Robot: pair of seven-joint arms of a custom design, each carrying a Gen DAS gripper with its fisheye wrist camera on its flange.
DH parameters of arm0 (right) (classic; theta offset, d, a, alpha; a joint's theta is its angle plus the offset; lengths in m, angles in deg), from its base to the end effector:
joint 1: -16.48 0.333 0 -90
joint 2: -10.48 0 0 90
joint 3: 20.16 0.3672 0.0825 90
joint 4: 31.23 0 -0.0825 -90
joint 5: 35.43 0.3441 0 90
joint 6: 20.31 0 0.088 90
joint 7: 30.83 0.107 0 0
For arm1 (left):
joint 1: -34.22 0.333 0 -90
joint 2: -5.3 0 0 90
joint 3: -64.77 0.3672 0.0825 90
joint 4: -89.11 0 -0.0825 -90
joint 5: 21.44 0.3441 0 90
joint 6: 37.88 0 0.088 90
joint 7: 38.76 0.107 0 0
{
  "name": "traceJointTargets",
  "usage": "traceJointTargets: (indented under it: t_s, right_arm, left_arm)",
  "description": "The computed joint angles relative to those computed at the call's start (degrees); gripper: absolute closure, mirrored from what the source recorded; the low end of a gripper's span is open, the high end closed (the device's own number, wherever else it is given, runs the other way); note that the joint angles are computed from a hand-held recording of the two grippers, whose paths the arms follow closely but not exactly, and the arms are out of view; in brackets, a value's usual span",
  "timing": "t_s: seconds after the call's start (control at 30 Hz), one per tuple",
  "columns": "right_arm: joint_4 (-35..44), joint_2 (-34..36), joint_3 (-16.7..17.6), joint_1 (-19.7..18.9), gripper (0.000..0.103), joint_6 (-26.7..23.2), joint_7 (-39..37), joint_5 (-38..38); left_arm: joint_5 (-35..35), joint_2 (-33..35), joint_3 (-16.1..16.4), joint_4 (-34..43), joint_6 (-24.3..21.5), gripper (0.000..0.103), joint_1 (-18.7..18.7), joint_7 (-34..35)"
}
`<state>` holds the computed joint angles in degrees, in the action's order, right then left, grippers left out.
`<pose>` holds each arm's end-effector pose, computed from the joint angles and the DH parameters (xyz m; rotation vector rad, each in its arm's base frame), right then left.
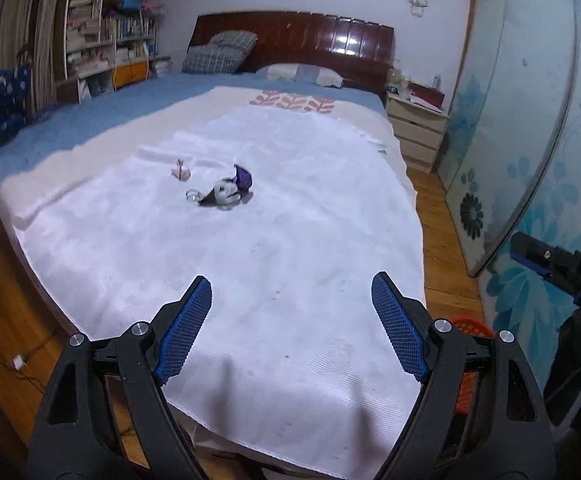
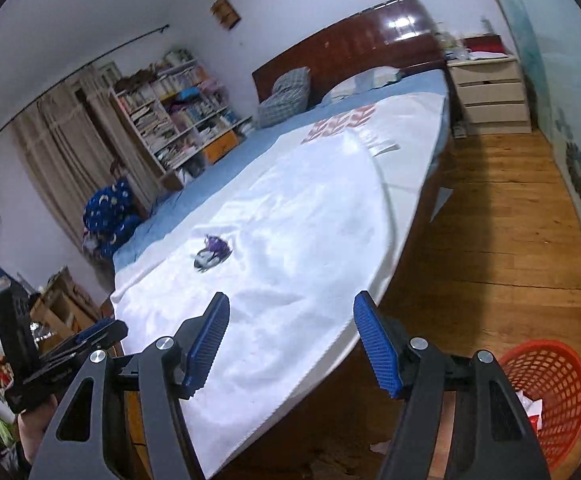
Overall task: Collect trash
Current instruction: 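Bring both tools back toward the remaining trash on the bed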
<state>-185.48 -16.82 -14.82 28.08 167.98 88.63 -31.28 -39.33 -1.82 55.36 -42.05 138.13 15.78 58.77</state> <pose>0.3502 0.1060 0.5814 -1.2668 1.6849 -0.4801 0.4554 -0.2177 0.5831 -1.4720 2.0494 -1.1086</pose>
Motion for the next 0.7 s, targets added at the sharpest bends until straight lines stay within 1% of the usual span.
traceJointTargets:
  t_s: [0.03,0.07,0.13,0.17,0.2,0.27,0.3,0.33,0.37,0.4,0.43,0.47,0.5,0.53,0.57,0.6,0.63,0.67,0.7]
  right_arm:
    - [0.9,1.3,0.4,0.1,0.037,-0.2,0.1,0.0]
    - [1.9,2.6,1.5,-0.2,0.037,-0.3,-1.1,1.8]
    - [3.3,4.3,3.0,0.9,0.037,-0.5,-9.7,12.2]
    - [4.3,5.5,3.2,1.3,0.037,-0.8,-10.3,13.0]
    - [4.8,6.6,1.6,2.6,0.036,-0.6,-9.7,11.8]
    - [6.8,9.0,-2.2,6.5,0.035,-1.5,-11.7,12.7]
    - [8.8,10.8,-2.2,6.7,0.035,-2.4,-13.3,13.9]
    - [12.0,13.4,-3.3,8.0,0.035,-3.8,-16.5,16.9]
    - [13.3,14.2,-2.6,7.3,0.035,-4.8,-17.0,17.5]
    - [16.6,16.4,-0.6,4.5,0.035,-7.0,-16.5,17.1]
    - [20.6,18.6,2.5,1.5,0.034,-9.4,-19.7,20.7]
    - [25.6,21.0,3.5,0.0,0.034,-14.4,-21.6,22.7]
    - [30.6,24.6,2.8,0.5,0.034,-16.2,-20.4,20.7]
    - [35.6,28.0,0.1,2.6,0.033,-18.8,-15.7,14.7]
    - [40.6,32.5,-0.5,3.2,0.033,-19.3,-11.8,9.6]
    - [45.6,36.0,0.9,2.1,0.033,-21.9,-10.1,8.6]
    - [50.6,39.4,1.3,1.9,0.033,-25.4,-9.7,8.6]
    - [55.6,43.2,0.2,3.2,0.034,-27.8,-7.5,6.5]
    - [60.6,46.4,-1.6,5.0,0.033,-31.5,-4.8,2.7]
  left_arm:
    - [-2.9,0.0,1.6,0.5,-0.7,0.021,-1.5,2.7]
    - [-4.5,0.0,2.3,0.8,-0.9,0.021,-2.1,4.5]
    - [-6.8,0.7,2.8,1.5,-0.9,0.021,-2.4,7.4]
    - [-8.2,0.5,2.9,1.3,-0.9,0.021,-2.5,8.8]
    - [-8.8,1.1,2.9,1.9,-1.2,0.021,-2.1,9.4]
    - [-10.8,0.4,2.7,1.4,-1.8,0.021,-1.7,10.7]
    - [-12.5,0.7,3.2,2.0,-2.7,0.021,-1.8,12.0]
    - [-13.3,1.0,3.2,2.5,-3.4,0.021,-1.3,12.4]
    - [-15.3,1.2,3.5,2.8,-3.8,0.021,-1.2,14.2]
    - [-16.1,1.4,3.3,3.1,-4.2,0.021,-0.6,14.7]
    - [-16.7,1.4,3.1,3.3,-4.6,0.021,0.1,14.8]
    - [-17.9,1.5,3.1,3.4,-4.8,0.021,0.6,15.1]
    - [-18.6,1.5,2.9,3.4,-5.0,0.021,1.2,15.1]
    - [-19.4,1.6,3.0,3.6,-5.8,0.021,1.8,14.9]
    - [-20.3,1.6,3.0,3.6,-6.4,0.021,2.3,15.1]
    - [-21.4,1.9,3.2,4.1,-7.2,0.021,2.8,15.4]
    - [-22.4,2.2,3.2,4.5,-8.1,0.021,3.3,16.0]
    - [-22.6,2.3,3.0,4.6,-8.5,0.021,4.0,16.0]
    - [-22.9,2.5,3.0,4.8,-8.9,0.021,4.7,16.3]
